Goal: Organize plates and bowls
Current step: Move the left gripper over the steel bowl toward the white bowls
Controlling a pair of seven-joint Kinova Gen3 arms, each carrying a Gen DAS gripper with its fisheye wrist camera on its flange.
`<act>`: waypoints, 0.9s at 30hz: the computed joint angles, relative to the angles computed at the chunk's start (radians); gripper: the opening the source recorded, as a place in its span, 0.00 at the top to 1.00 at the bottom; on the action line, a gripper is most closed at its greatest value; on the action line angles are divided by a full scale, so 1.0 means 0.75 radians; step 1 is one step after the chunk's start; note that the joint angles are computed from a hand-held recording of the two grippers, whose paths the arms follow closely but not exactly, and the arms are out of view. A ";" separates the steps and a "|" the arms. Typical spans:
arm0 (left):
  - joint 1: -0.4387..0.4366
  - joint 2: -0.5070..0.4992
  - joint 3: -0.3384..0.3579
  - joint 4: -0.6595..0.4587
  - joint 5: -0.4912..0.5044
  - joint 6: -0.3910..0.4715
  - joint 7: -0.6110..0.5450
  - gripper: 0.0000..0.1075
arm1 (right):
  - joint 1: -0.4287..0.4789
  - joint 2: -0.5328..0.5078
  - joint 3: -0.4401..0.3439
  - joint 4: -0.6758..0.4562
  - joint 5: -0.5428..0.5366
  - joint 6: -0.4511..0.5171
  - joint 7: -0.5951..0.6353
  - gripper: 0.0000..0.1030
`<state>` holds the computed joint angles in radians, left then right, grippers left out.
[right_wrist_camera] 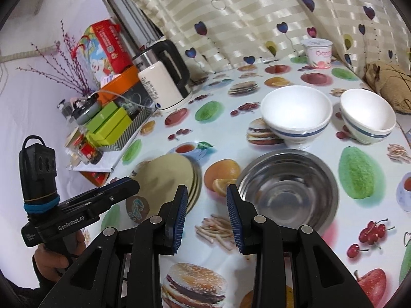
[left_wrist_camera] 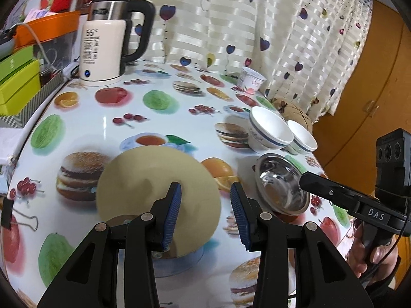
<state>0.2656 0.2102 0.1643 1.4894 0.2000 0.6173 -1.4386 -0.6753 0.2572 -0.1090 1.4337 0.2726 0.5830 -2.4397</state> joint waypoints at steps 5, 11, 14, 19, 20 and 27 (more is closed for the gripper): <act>0.006 0.035 0.012 -0.062 0.003 0.038 -0.024 0.62 | 0.015 -0.022 0.009 0.030 0.008 -0.010 -0.021 0.70; 0.015 0.073 0.017 -0.124 0.007 0.065 -0.044 0.62 | 0.034 -0.035 0.013 0.041 0.025 -0.007 -0.039 0.70; 0.009 0.093 0.025 -0.147 0.027 0.073 -0.066 0.62 | 0.047 -0.040 0.012 0.044 0.029 -0.001 -0.042 0.70; 0.026 0.119 0.020 -0.189 0.016 0.088 -0.076 0.62 | 0.068 -0.043 0.011 0.049 0.023 0.003 -0.038 0.70; 0.028 0.125 0.020 -0.199 0.014 0.095 -0.078 0.62 | 0.069 -0.044 0.013 0.050 0.027 0.003 -0.042 0.70; 0.068 0.176 0.009 -0.299 -0.031 0.137 -0.065 0.62 | 0.087 -0.053 0.026 0.054 0.055 0.008 -0.072 0.70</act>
